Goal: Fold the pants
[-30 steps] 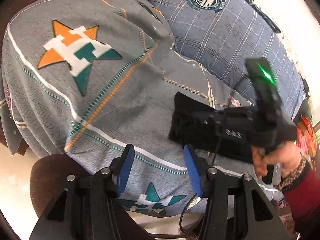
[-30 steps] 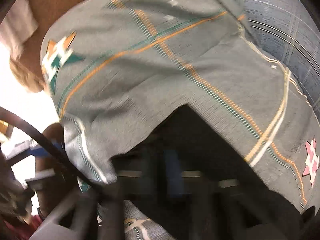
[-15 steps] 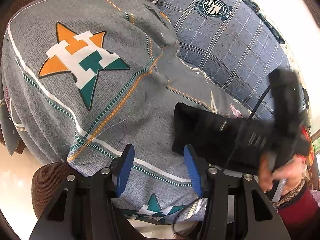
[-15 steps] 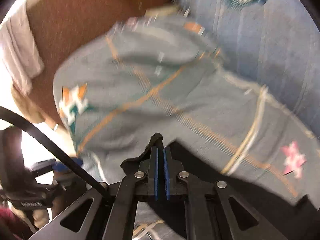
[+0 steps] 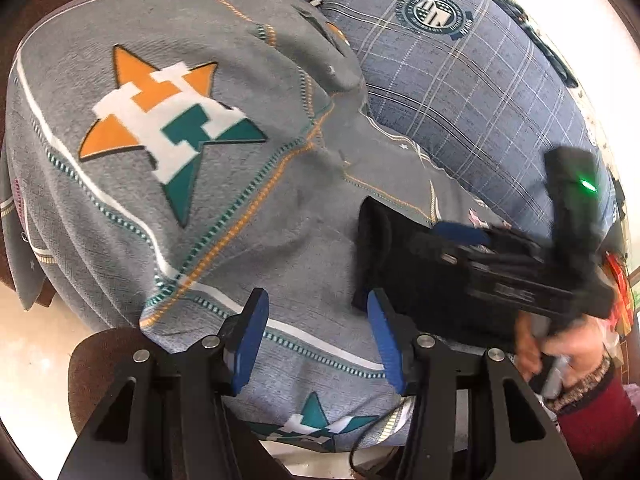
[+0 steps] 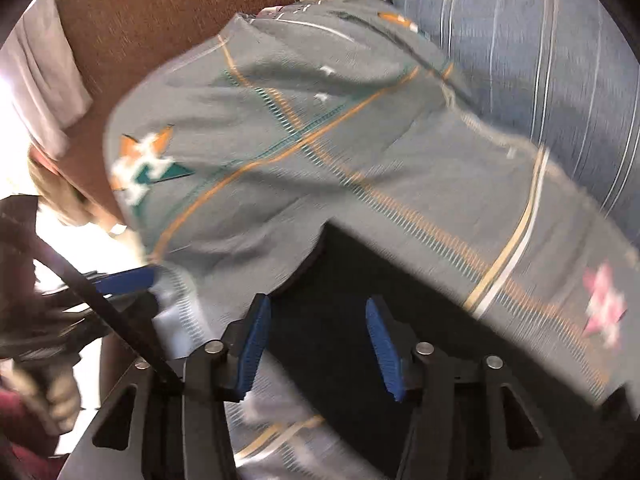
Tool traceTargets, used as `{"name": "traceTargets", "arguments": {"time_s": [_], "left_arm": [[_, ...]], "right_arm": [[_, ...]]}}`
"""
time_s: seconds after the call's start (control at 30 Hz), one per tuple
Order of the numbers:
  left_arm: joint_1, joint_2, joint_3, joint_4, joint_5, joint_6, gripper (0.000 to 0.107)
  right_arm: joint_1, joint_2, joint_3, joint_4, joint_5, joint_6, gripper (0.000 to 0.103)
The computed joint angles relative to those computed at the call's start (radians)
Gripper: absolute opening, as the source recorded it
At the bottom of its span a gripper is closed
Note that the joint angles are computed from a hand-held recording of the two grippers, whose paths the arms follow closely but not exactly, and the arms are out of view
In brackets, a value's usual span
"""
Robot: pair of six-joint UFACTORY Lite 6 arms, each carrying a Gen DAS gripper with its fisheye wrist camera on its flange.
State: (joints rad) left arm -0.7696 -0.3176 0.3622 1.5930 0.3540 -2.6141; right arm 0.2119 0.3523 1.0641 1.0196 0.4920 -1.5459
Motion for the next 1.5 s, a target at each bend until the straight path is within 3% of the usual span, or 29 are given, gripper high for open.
{"name": "traceTargets", "arguments": {"time_s": [0.07, 0.17, 0.23, 0.3, 0.47, 0.6, 0.7, 0.83, 0.9, 0.93, 0.97, 1.07, 1.27, 1.33, 1.43, 1.5], "left_arm": [[-0.031, 0.011, 0.019, -0.056, 0.025, 0.044, 0.05], [-0.044, 0.012, 0.034, -0.101, 0.039, 0.087, 0.05], [-0.051, -0.005, 0.036, -0.141, 0.052, 0.125, 0.05], [-0.074, -0.035, 0.039, -0.207, 0.086, 0.197, 0.051], [-0.106, -0.019, 0.077, -0.278, 0.119, 0.287, 0.054], [-0.127, 0.081, 0.16, -0.275, 0.114, 0.287, 0.054], [-0.163, 0.153, 0.242, -0.302, 0.136, 0.32, 0.055], [-0.203, 0.252, 0.351, -0.331, 0.162, 0.347, 0.055], [-0.206, 0.306, 0.403, -0.345, 0.15, 0.368, 0.055], [-0.208, 0.333, 0.429, -0.353, 0.148, 0.38, 0.055], [-0.211, 0.374, 0.468, -0.367, 0.142, 0.403, 0.055], [-0.218, 0.461, 0.558, -0.401, 0.133, 0.453, 0.055], [-0.244, 0.572, 0.69, -0.459, 0.155, 0.524, 0.055], [-0.245, 0.593, 0.711, -0.483, 0.169, 0.545, 0.055], [-0.257, 0.602, 0.715, -0.489, 0.215, 0.537, 0.056], [-0.253, 0.577, 0.67, -0.475, 0.222, 0.498, 0.057]], "right_arm": [[0.045, 0.048, 0.033, -0.013, -0.039, 0.028, 0.055], [0.078, 0.182, 0.145, -0.163, 0.027, 0.204, 0.052], [0.096, 0.163, 0.114, -0.104, -0.011, 0.144, 0.054], [0.057, 0.124, 0.092, -0.047, 0.03, 0.115, 0.054], [-0.262, -0.137, -0.168, 0.291, 0.12, -0.224, 0.069], [-0.621, -0.116, -0.204, 0.364, 0.122, -0.403, 0.074], [-0.87, 0.07, -0.043, 0.308, 0.066, -0.4, 0.073], [-1.198, 0.316, 0.292, 0.155, 0.198, -0.198, 0.072], [-1.299, 0.439, 0.482, 0.068, 0.262, -0.053, 0.058], [-1.347, 0.508, 0.587, 0.028, 0.347, 0.032, 0.044], [-1.379, 0.548, 0.65, 0.008, 0.391, 0.09, 0.042], [-1.418, 0.514, 0.632, 0.039, 0.333, 0.058, 0.054], [-1.425, 0.436, 0.515, 0.135, 0.446, -0.03, 0.054], [-1.392, 0.406, 0.463, 0.121, 0.452, -0.046, 0.059], [-1.316, 0.338, 0.326, 0.131, 0.308, -0.151, 0.071], [-1.261, 0.284, 0.194, 0.175, 0.164, -0.298, 0.073]]}}
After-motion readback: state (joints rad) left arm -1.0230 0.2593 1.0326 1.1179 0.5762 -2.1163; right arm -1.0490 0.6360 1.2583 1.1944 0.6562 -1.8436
